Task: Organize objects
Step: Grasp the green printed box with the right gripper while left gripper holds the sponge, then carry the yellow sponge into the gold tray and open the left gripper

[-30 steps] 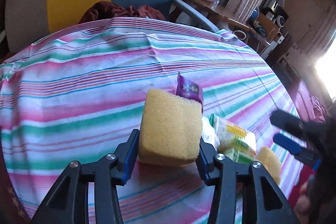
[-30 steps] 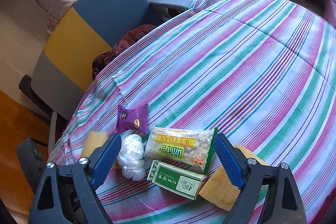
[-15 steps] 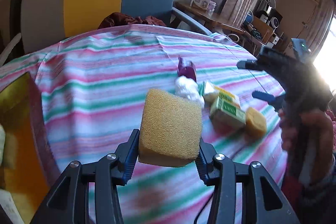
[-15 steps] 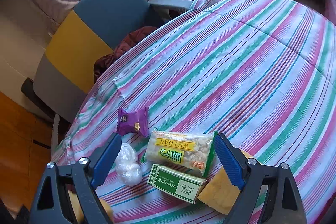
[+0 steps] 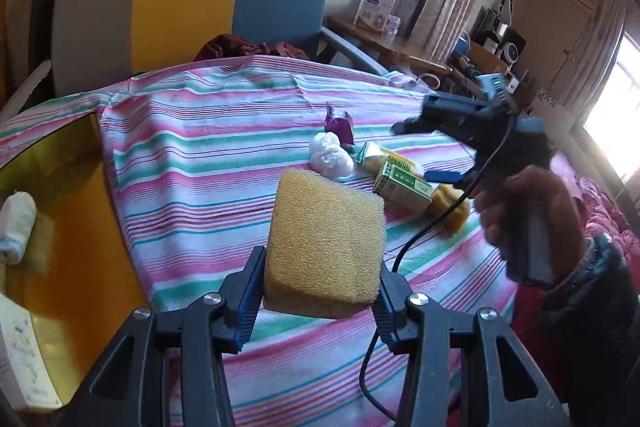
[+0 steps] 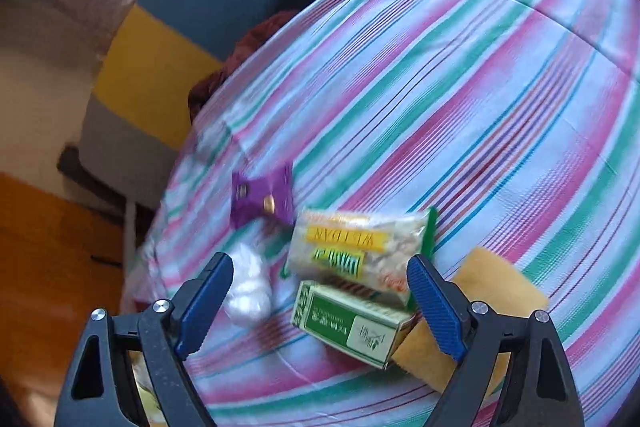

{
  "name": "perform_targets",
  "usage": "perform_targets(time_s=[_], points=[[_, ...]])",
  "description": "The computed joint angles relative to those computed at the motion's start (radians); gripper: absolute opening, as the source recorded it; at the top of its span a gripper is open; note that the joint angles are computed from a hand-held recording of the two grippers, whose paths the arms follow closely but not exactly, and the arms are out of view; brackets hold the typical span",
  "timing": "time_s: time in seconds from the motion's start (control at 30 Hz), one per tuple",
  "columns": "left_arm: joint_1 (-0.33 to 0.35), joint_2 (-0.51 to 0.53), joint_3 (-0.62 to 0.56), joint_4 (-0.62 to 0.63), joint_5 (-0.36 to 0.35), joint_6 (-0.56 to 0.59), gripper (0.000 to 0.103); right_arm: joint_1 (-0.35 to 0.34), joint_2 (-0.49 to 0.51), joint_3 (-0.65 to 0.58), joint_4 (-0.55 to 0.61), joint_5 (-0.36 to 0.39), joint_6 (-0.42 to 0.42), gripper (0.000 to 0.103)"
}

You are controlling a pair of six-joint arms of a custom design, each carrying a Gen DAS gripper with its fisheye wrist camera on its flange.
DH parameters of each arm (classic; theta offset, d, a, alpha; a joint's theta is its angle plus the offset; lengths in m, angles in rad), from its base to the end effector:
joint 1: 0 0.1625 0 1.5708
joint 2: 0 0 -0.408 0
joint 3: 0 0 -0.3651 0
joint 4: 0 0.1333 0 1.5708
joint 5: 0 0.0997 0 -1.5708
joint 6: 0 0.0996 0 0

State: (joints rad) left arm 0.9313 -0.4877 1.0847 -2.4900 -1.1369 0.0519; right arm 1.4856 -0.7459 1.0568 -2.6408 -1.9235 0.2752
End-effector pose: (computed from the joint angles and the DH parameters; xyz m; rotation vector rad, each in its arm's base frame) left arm -0.3283 -0.7349 0.0943 0.8413 2.6273 -0.6048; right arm 0.0318 -0.7895 0.3285 -0.6629 -2.5835 1.1014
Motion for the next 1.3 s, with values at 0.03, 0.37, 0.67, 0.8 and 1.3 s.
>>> perform_targets(time_s=[0.03,0.37,0.67,0.8,1.3], points=[[0.0,-0.008,0.009,-0.004,-0.001,-0.004,0.048,0.005,0.014,-0.022,0.035,-0.012,-0.018,0.09],[-0.002,-0.059,0.084,-0.053,0.013,-0.027,0.048,0.031,0.071,-0.106,0.235,-0.057,-0.137,0.09],[-0.002,-0.099,0.136,-0.086,0.019,-0.054,0.048,0.065,0.131,-0.175,0.339,-0.197,-0.23,0.052],[0.0,-0.124,0.157,-0.11,0.038,-0.067,0.048,0.091,0.166,-0.188,0.32,-0.343,-0.321,0.032],[0.066,-0.217,0.176,-0.115,0.121,-0.214,0.048,0.108,0.199,-0.206,0.288,-0.436,-0.42,0.031]])
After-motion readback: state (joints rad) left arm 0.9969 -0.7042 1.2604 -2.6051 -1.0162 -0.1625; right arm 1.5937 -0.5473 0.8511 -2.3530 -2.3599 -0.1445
